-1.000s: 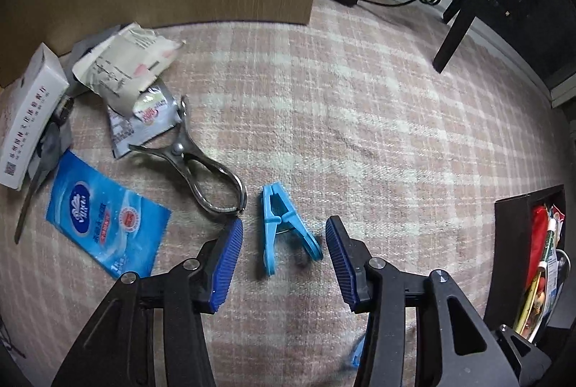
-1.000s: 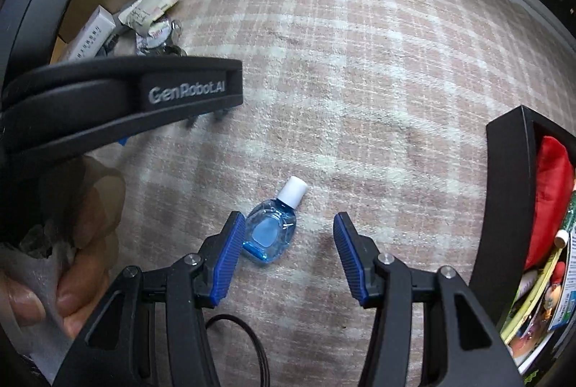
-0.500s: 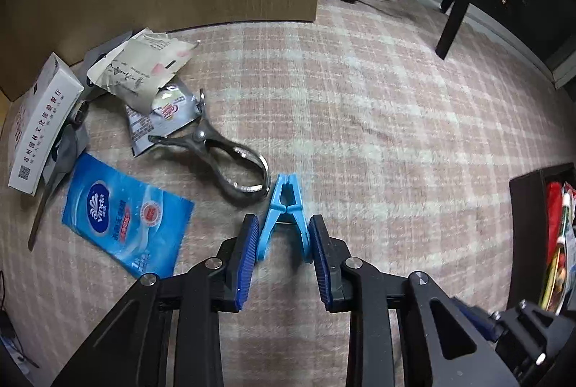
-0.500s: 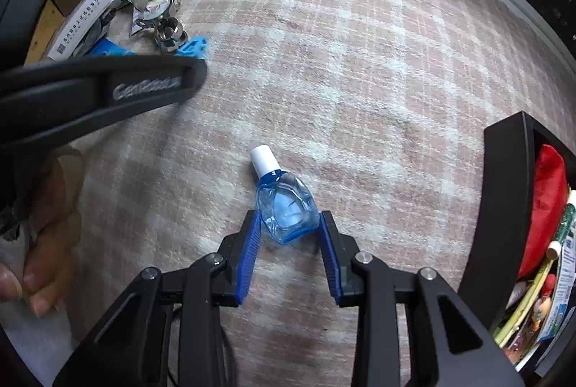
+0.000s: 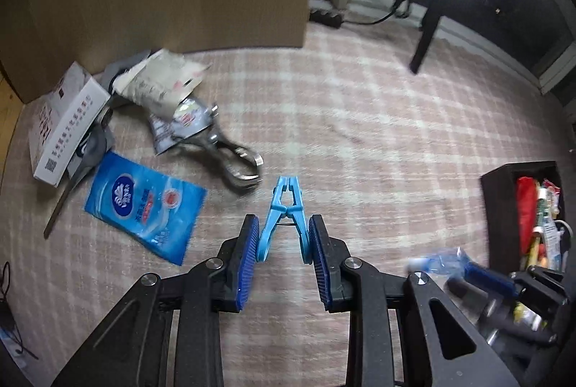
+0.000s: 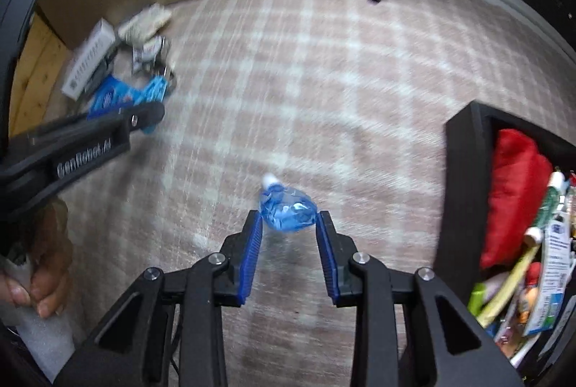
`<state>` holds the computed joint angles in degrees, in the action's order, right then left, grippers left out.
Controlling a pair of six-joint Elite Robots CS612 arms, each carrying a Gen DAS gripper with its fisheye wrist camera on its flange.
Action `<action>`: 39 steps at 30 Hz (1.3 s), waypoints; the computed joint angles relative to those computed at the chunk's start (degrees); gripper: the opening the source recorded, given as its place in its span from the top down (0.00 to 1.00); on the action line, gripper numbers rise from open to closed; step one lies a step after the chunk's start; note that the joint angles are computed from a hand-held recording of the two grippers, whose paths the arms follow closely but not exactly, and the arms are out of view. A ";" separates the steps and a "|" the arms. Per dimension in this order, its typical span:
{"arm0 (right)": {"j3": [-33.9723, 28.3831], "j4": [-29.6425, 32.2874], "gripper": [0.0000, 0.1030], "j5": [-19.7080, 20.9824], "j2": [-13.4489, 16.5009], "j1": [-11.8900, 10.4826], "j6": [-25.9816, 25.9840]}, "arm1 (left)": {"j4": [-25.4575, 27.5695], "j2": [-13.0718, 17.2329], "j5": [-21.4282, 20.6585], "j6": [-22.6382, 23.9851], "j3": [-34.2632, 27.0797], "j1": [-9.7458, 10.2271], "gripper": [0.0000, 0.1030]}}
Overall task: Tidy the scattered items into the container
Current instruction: 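Grasp the blue clothespin with the left tool, then grasp the blue eye-drop bottle with the right tool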
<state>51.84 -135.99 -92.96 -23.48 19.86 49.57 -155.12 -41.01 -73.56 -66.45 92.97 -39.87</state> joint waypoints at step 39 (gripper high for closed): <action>-16.36 15.44 0.44 1.75 8.60 -1.40 -15.43 | 0.67 -0.40 0.24 -0.95 -1.16 -0.18 0.74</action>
<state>35.48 -120.55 -91.22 -14.89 18.45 34.15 -154.44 -41.40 -73.32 -67.40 91.81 -40.05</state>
